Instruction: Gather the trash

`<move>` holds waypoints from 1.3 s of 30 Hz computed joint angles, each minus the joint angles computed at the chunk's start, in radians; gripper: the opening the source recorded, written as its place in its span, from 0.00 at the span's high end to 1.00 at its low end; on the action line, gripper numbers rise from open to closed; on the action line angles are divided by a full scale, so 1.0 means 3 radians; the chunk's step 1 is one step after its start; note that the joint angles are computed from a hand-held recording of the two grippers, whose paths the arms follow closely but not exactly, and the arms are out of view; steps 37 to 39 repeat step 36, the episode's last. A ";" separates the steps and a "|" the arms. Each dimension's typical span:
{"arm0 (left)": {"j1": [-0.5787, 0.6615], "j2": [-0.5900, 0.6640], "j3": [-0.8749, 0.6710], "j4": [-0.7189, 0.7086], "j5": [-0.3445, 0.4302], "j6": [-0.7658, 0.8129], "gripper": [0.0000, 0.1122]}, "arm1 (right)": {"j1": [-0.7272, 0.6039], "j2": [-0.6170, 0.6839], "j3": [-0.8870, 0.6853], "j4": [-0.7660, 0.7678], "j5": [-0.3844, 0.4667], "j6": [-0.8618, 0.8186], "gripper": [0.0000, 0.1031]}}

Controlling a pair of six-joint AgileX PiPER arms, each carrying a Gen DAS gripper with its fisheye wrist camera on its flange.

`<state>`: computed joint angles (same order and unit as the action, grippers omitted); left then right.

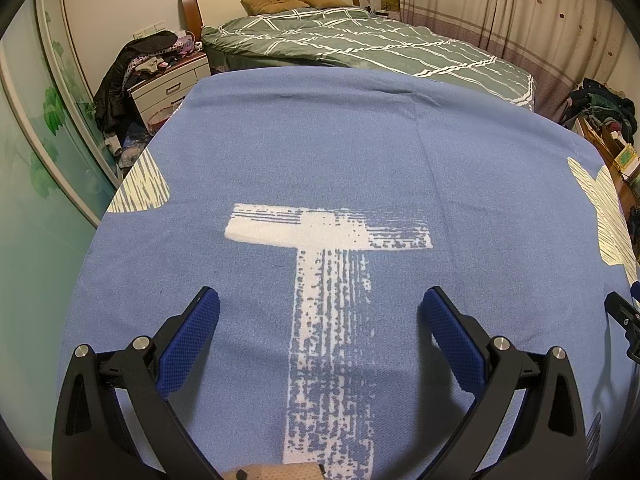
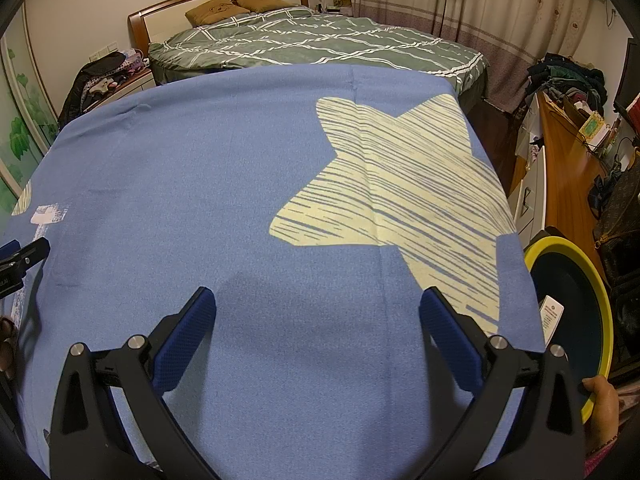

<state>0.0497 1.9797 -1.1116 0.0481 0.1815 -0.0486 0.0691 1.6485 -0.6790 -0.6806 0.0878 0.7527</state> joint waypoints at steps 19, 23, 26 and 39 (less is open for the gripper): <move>-0.0004 0.0000 0.0002 0.0017 -0.0002 -0.0020 0.11 | 0.0009 -0.0001 -0.0005 -0.0004 0.0008 0.0011 0.05; 0.0003 0.0013 -0.0014 -0.0058 -0.0001 0.0058 0.11 | 0.0011 -0.0001 -0.0007 -0.0001 0.0010 0.0010 0.05; 0.0003 0.0010 -0.0010 -0.0024 -0.0002 0.0032 0.11 | -0.0001 0.0000 -0.0002 0.0022 0.0002 -0.0023 0.05; -0.0005 -0.0011 0.0019 0.0025 -0.0011 -0.0018 0.11 | 0.0008 -0.0001 -0.0006 0.0003 0.0009 0.0002 0.05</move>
